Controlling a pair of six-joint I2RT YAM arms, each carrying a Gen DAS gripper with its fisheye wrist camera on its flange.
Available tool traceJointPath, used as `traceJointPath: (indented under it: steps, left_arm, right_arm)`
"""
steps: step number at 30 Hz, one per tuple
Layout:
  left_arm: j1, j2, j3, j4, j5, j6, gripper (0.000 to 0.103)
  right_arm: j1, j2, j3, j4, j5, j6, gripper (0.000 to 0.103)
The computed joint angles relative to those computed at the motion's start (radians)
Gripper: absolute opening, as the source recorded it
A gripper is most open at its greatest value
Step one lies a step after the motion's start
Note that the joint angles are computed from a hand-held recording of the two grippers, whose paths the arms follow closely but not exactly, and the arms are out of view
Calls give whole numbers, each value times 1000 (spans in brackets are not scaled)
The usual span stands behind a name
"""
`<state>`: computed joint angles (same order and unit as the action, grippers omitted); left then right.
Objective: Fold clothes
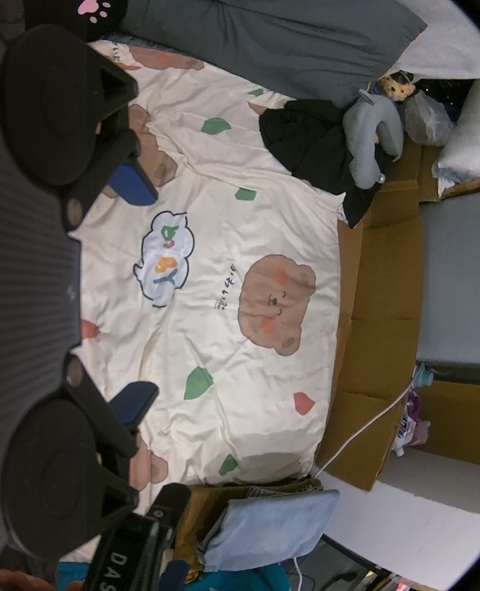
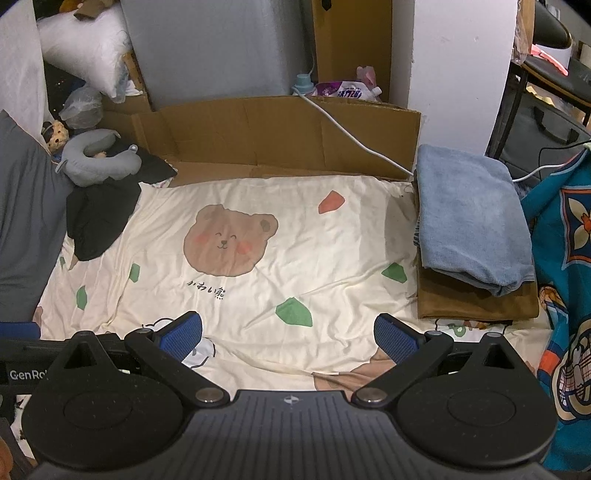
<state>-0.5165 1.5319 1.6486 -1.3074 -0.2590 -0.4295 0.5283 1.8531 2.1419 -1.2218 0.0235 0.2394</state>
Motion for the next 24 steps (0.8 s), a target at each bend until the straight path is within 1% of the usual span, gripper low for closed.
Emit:
traceJointPath:
  steps: [10, 24]
  left_arm:
    - [8, 6, 15, -4, 9, 17, 102]
    - [-12, 10, 16, 7, -16, 7, 102]
  right_arm:
    - [-4, -6, -13, 13, -5, 0, 102]
    - [-7, -1, 1, 9, 1, 5, 102]
